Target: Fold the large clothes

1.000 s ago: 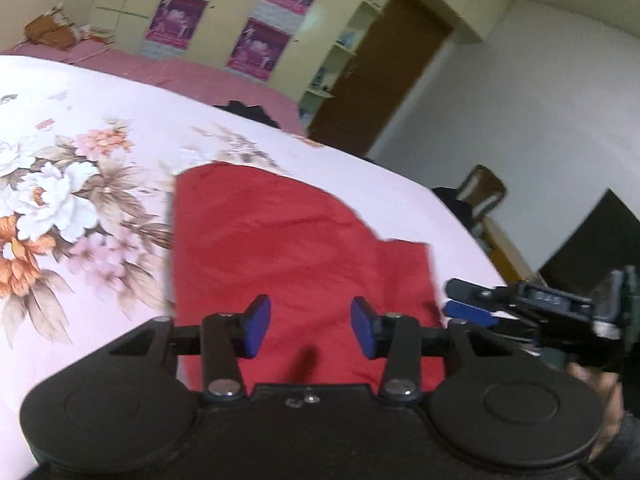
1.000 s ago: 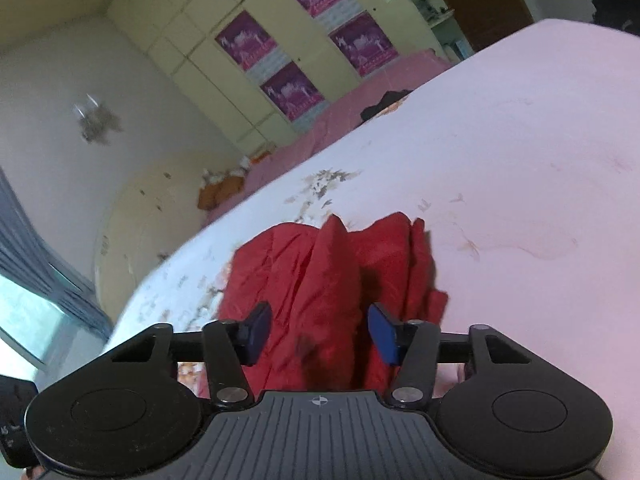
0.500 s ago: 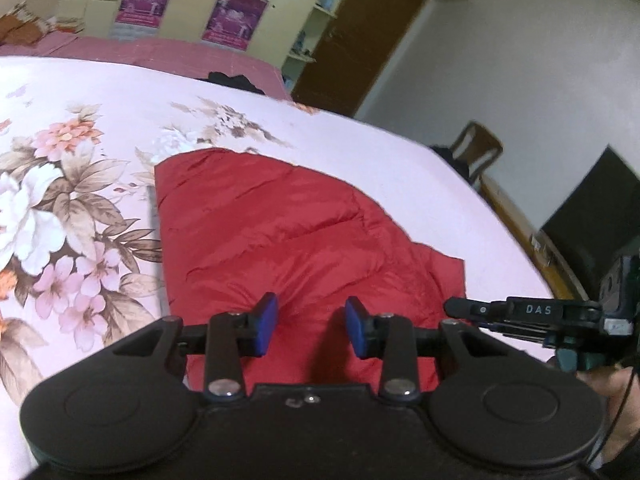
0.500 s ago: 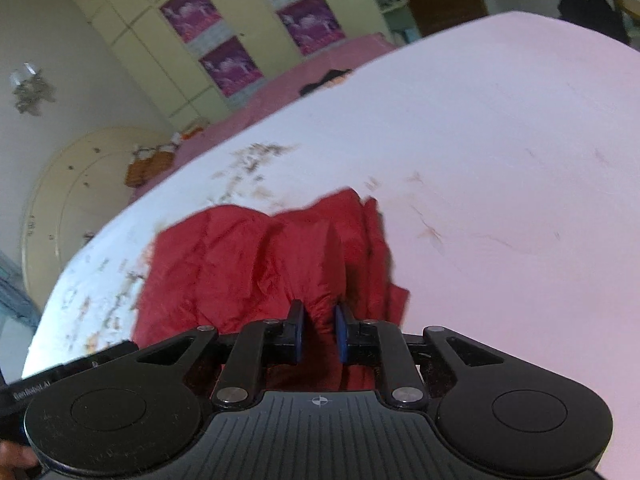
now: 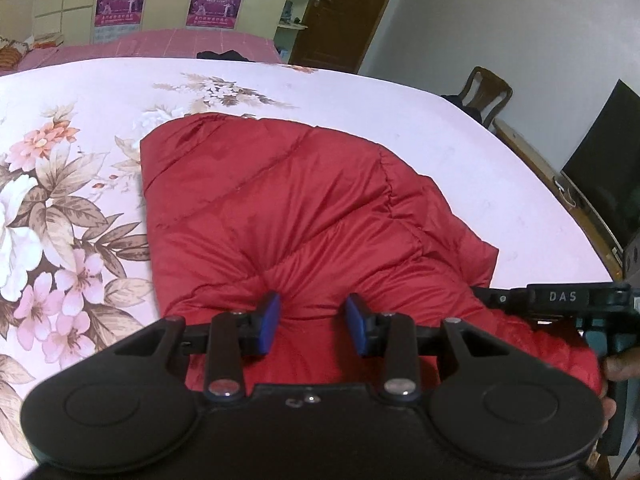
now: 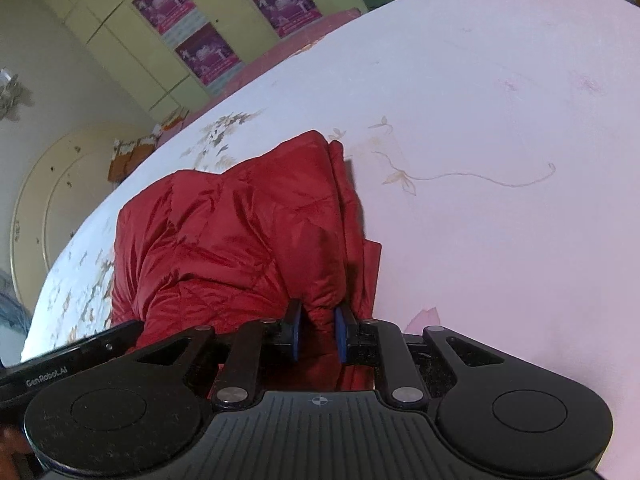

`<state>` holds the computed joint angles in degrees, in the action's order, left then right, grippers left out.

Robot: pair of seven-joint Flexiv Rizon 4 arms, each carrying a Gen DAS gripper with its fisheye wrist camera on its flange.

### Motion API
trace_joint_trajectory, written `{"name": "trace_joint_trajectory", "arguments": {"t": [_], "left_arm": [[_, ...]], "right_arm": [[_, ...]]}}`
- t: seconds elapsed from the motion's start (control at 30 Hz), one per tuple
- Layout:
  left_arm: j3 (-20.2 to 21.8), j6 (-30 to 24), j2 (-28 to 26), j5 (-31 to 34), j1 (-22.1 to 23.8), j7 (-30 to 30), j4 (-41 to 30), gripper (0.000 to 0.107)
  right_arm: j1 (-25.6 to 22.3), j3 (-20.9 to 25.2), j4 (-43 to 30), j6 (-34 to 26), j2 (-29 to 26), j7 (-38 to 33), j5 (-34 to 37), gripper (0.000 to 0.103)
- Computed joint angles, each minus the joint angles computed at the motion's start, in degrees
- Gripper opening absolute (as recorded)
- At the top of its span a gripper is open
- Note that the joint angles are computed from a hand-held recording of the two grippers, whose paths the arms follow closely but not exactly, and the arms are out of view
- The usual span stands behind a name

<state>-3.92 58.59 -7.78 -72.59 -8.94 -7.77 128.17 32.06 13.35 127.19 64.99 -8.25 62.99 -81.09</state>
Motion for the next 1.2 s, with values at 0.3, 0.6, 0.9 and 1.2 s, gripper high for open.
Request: {"name": "trace_joint_trajectory", "arguments": {"t": [0.3,0.6,0.9,1.2], "left_arm": [[0.8,-1.3,0.8,5.5,0.7,-4.6,-0.7,0.037],[-0.3,1.4,-0.9,-2.3,0.5,-1.1,-6.8,0.055],[-3.0,3.1,-10.7,9.2,1.1,-11.6,-15.0,0.055],[-6.9,6.4,-13.6,13.0,3.4,-11.2,-15.2,0.057]], "right_arm": [[0.9,2.1,-1.3,-2.0,1.4,-16.1,14.8,0.016],[2.4,1.5,-9.6,-12.0,2.9,-33.0,12.7,0.047],[4.0,-2.8,-17.9,-9.4,-9.8,-47.0,25.3,0.044],[4.1,-8.3,-13.0,1.7,-11.1,-35.8,18.1,0.044]]}}
